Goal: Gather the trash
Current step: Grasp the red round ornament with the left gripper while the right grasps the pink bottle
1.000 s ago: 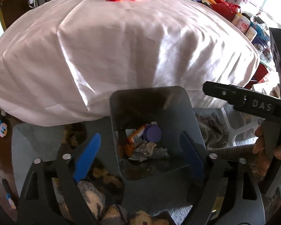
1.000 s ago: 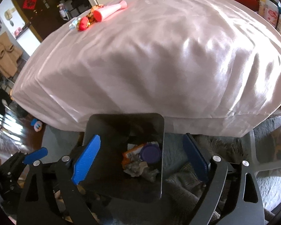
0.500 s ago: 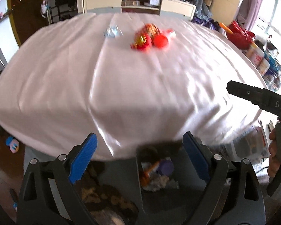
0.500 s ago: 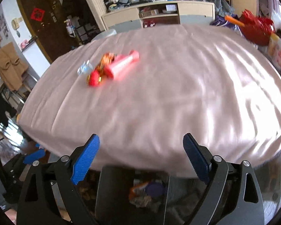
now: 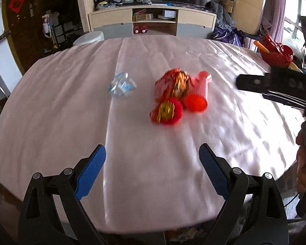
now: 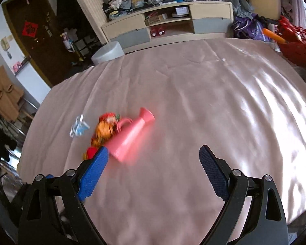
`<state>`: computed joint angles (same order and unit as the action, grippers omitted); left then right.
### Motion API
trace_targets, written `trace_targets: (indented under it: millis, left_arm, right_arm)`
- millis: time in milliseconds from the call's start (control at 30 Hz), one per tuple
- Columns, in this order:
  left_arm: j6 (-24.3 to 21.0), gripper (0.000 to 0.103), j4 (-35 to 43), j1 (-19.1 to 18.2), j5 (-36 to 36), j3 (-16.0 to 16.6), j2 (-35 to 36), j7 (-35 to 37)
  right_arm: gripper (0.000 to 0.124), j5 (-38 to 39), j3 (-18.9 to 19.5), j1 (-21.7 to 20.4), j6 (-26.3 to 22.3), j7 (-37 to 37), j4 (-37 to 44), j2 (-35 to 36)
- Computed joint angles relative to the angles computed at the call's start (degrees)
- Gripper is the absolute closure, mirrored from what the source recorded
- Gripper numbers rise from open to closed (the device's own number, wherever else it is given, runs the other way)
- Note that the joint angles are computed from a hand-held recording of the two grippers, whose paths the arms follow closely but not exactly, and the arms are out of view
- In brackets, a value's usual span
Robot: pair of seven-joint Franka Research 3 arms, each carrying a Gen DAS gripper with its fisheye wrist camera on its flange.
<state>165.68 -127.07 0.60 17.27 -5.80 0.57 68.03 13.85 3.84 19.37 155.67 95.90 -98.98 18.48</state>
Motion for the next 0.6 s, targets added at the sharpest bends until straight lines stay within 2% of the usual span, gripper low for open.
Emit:
trace_targets:
  millis: [133,167,233,300,400,533,600]
  left_arm:
    - [1.1,0.017,3.7,-0.1,0.5,-0.1,3.7,1.2]
    - [1.4,0.022,4.8,-0.1,0.6,-0.1,4.9,1.7]
    - [1.7,0.032,6.4,0.1,-0.3,-0.4,6.5,3.1]
    - [2.2,0.041,7.3,0.5,-1.8,-0.8,7.5,4.5]
    - [2.2,0.045,8.8,1.2,-4.6,-1.5,9.3,7.0]
    - [2.8,0.053,9.6,2.7,-9.0,-3.0,10.5,10.9]
    - [3.0,0.063,10.1,3.2,-11.1,-3.9,11.1,13.3]
  right_arm:
    - [0.054,1.0,0.9,-0.2,-3.6,-1.2,7.1,5.1]
    - [0.058,1.2,1.0,-0.2,-4.3,-1.4,8.4,6.1]
    - [0.059,2.1,1.3,-0.3,-5.6,-1.7,11.0,8.1]
    - [0.067,4.8,2.5,-1.3,-6.6,-2.9,12.6,9.5]
    - [0.071,8.2,3.7,-2.3,-8.9,-4.2,14.6,11.5]
    - [0.073,9.0,3.7,-1.8,-8.6,-6.4,14.3,11.8]
    - [0.078,9.8,4.1,-1.9,-8.0,-7.5,13.5,11.2]
